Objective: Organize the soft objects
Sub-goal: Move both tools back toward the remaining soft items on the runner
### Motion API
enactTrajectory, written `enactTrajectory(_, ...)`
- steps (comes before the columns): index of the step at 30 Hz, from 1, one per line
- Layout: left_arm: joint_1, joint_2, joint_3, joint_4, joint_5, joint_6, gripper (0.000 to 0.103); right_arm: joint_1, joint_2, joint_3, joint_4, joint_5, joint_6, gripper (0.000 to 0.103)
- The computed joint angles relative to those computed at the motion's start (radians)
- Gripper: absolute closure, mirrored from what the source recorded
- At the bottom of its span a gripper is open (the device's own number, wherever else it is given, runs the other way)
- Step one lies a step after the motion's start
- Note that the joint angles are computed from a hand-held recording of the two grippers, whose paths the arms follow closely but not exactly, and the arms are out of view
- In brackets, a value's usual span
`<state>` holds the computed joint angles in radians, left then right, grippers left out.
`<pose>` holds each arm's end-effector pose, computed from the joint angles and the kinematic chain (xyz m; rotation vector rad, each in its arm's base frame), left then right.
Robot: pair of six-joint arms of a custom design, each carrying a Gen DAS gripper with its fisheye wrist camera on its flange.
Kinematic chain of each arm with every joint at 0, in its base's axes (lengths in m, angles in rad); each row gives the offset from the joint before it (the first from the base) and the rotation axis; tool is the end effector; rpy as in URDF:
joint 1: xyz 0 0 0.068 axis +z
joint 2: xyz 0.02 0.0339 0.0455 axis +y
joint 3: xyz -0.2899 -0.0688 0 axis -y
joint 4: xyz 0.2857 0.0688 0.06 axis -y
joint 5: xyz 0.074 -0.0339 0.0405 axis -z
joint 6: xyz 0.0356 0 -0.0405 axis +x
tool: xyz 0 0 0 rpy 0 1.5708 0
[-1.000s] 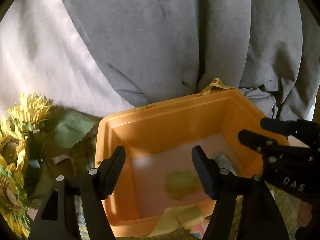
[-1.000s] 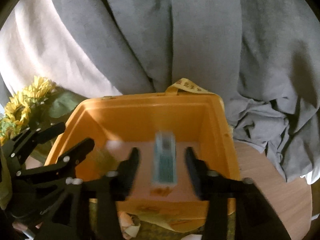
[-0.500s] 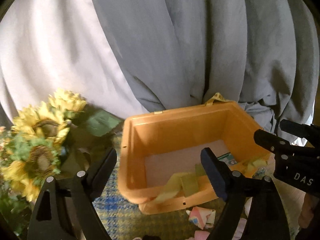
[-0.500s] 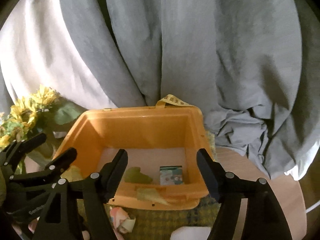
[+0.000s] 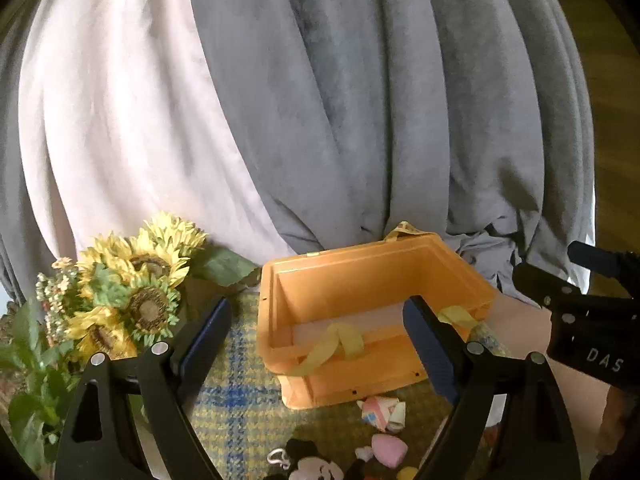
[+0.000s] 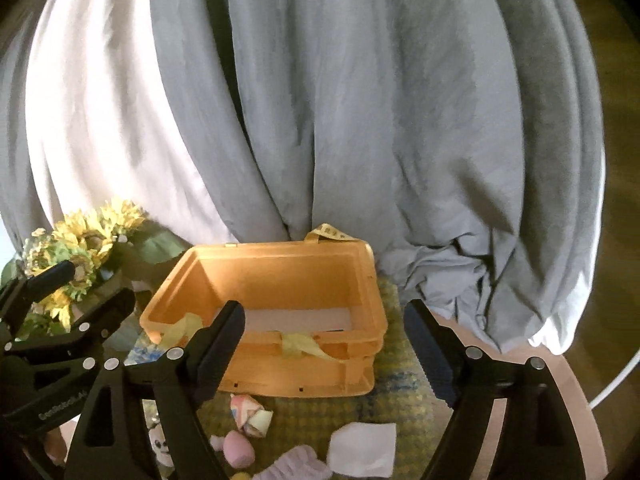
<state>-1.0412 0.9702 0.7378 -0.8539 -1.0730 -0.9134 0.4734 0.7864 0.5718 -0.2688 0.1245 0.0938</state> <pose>0.1232 -0.1485 0.2647 -0.1651 2.0094 0.2548 0.1835 0.0890 0.2657 -0.3118 2.0339 0.2247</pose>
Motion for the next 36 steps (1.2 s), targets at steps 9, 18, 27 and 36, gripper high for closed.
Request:
enactTrajectory(9, -0.223, 0.123, 0.06, -0.318, -0.085, -0.406, 0.014, 0.03, -0.239, -0.078, -0.144, 0.057, 0.024, 0.02)
enactTrajectory(18, -0.356, 0.199, 0.063, -0.411, -0.065, -0.6, 0.014, 0.025, -0.414, -0.143, -0.302, 0.056, 0.057, 0.02)
enactTrajectory(27, -0.427, 0.246, 0.024, -0.341, -0.03, -0.588, 0.014, 0.038, -0.571, -0.201, -0.451, 0.088, 0.073, 0.02)
enactTrajectory(36, -0.448, 0.255, -0.056, -0.175, 0.034, -0.483, 0.015, 0.146, -0.658, -0.254, -0.571, 0.17, 0.138, 0.02)
